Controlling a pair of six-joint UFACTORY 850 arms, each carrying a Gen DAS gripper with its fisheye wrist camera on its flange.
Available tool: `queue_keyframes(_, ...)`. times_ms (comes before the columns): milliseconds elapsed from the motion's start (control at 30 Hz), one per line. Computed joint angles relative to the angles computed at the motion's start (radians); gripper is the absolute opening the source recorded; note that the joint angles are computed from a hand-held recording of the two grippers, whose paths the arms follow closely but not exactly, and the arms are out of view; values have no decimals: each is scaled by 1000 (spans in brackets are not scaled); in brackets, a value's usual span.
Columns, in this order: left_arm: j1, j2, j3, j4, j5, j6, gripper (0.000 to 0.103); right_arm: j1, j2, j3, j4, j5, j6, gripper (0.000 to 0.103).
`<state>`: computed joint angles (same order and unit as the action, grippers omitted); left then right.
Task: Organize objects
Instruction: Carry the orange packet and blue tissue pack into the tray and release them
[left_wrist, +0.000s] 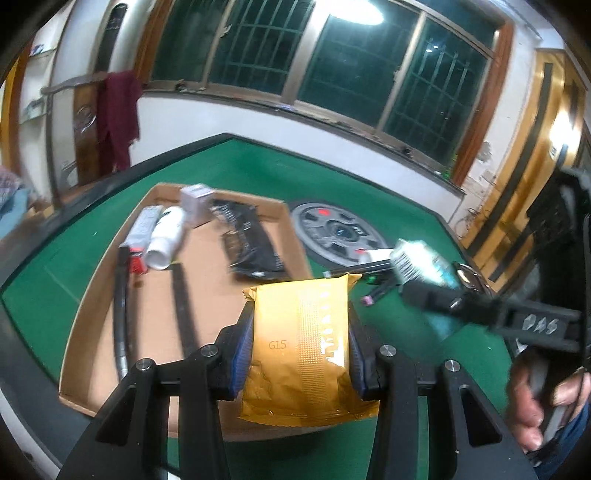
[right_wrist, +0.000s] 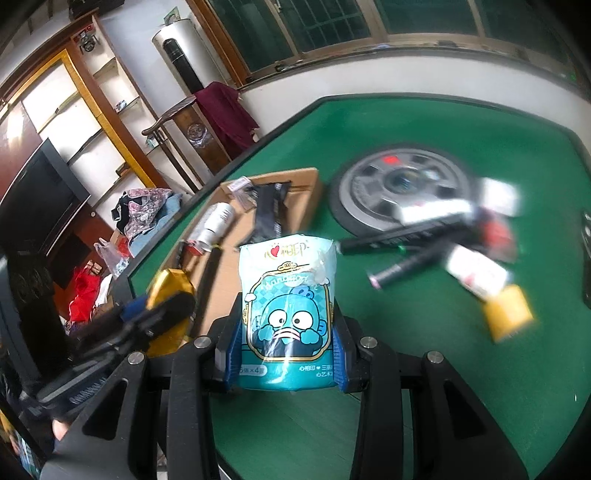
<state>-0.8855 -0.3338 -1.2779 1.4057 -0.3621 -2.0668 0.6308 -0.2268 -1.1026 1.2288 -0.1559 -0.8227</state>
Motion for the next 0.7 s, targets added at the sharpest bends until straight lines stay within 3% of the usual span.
queue_keyframes(133, 25, -4, 24, 18, 22, -64, 39, 17, -38, -59, -242, -1, 234, 36)
queue_keyframes(433, 47, -10, 48, 62, 56, -140, 39, 29, -160, -233, -518, -87, 493, 36)
queue_keyframes(700, 58, -18, 48, 26, 89, -123, 38, 35, -281, -397, -516, -193, 480, 36)
